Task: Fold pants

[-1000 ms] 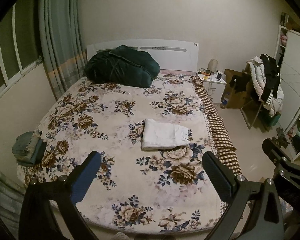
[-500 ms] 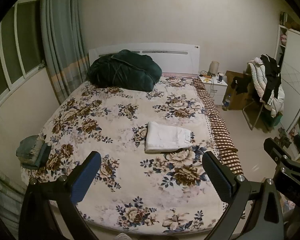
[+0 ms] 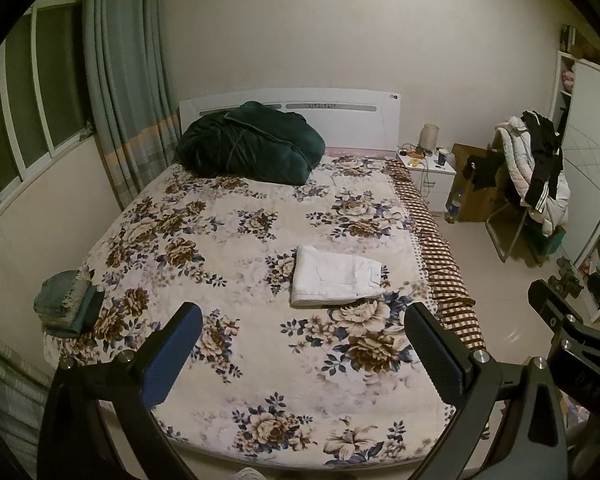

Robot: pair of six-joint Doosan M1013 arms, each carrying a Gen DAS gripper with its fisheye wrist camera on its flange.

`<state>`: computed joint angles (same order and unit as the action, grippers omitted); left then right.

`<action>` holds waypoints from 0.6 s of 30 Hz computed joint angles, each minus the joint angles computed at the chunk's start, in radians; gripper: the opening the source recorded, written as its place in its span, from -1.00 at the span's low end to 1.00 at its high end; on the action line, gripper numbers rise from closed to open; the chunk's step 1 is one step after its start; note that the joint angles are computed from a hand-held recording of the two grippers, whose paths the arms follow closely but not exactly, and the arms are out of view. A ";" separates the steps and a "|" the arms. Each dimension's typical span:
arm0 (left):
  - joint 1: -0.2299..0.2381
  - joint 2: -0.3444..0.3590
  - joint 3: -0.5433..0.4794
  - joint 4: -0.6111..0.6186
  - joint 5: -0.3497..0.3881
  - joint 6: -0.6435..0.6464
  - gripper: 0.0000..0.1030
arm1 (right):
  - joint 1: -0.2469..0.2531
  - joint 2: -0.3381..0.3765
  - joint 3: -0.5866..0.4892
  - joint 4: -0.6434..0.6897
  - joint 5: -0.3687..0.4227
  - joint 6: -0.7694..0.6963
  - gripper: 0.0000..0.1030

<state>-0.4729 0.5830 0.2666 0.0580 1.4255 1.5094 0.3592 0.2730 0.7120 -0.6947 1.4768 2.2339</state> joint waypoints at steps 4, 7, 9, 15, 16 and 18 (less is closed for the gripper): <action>0.001 0.003 -0.007 -0.003 0.004 0.001 1.00 | 0.000 -0.001 0.000 0.004 -0.001 0.001 1.00; 0.002 0.002 -0.004 -0.002 0.000 0.005 1.00 | 0.001 -0.001 -0.006 0.004 -0.001 0.000 1.00; 0.001 0.006 -0.012 0.001 0.004 0.003 1.00 | 0.002 -0.001 -0.007 0.003 -0.001 0.001 1.00; -0.004 0.015 -0.037 0.017 0.014 -0.009 1.00 | 0.000 -0.002 -0.009 0.007 -0.002 0.001 1.00; -0.004 0.015 -0.037 0.017 0.014 -0.009 1.00 | 0.000 -0.004 -0.004 0.004 -0.004 0.004 1.00; -0.005 0.017 -0.042 0.017 0.016 -0.008 1.00 | -0.002 -0.001 -0.012 0.008 -0.003 0.000 1.00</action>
<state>-0.4775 0.5999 0.2244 0.0748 1.4413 1.5016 0.3577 0.2725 0.7002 -0.6864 1.4736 2.2338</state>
